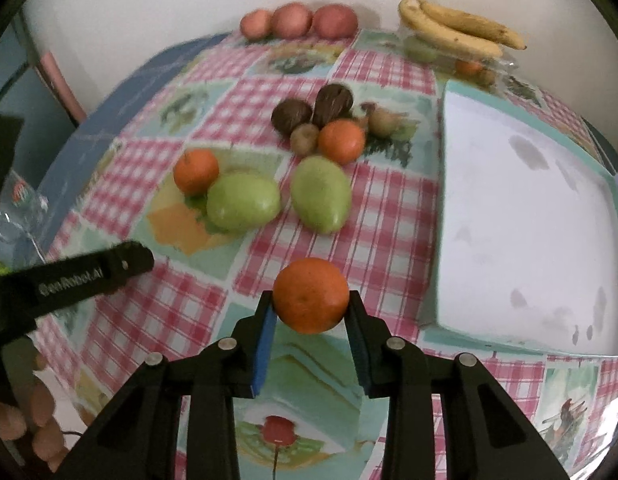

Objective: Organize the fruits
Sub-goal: 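Carry both fruits over the white tray and release them inside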

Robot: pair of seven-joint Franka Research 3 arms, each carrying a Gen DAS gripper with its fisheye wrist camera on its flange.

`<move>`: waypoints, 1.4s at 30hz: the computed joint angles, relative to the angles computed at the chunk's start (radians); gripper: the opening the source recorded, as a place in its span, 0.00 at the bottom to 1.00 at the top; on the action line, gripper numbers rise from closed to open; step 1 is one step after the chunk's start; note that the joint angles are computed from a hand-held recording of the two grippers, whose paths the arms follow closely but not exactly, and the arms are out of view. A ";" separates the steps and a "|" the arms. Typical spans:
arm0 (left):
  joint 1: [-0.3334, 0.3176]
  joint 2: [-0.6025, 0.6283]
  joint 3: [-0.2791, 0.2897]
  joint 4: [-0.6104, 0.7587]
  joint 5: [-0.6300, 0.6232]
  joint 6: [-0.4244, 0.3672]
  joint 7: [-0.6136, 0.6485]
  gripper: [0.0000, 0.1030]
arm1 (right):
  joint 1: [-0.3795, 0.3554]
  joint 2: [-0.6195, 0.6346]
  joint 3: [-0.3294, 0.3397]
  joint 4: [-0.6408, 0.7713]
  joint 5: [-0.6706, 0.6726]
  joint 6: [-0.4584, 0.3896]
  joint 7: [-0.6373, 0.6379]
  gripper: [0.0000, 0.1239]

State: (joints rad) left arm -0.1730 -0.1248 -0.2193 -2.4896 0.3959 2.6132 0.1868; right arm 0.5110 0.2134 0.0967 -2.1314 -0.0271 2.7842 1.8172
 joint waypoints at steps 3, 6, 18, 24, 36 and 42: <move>0.007 -0.026 -0.005 -0.010 0.038 0.012 -0.031 0.57 | -0.001 -0.032 -0.013 -0.024 -0.004 0.051 0.036 0.29; 0.010 -0.040 -0.012 -0.004 0.065 0.019 -0.047 0.57 | 0.008 -0.065 -0.051 -0.043 -0.089 0.083 0.142 0.29; -0.064 0.188 -0.022 0.313 0.039 0.084 0.192 0.57 | -0.126 -0.093 -0.119 -0.008 -0.400 -0.098 0.584 0.29; -0.127 0.378 -0.022 0.558 0.044 0.088 0.344 0.57 | -0.188 -0.065 -0.131 0.033 -0.433 -0.104 0.616 0.29; -0.235 0.695 0.013 0.933 0.011 -0.011 0.551 0.57 | -0.228 0.024 -0.174 0.123 -0.414 -0.110 0.603 0.29; -0.259 0.774 0.023 1.024 -0.018 -0.039 0.598 0.57 | -0.221 0.082 -0.196 0.169 -0.370 -0.134 0.575 0.29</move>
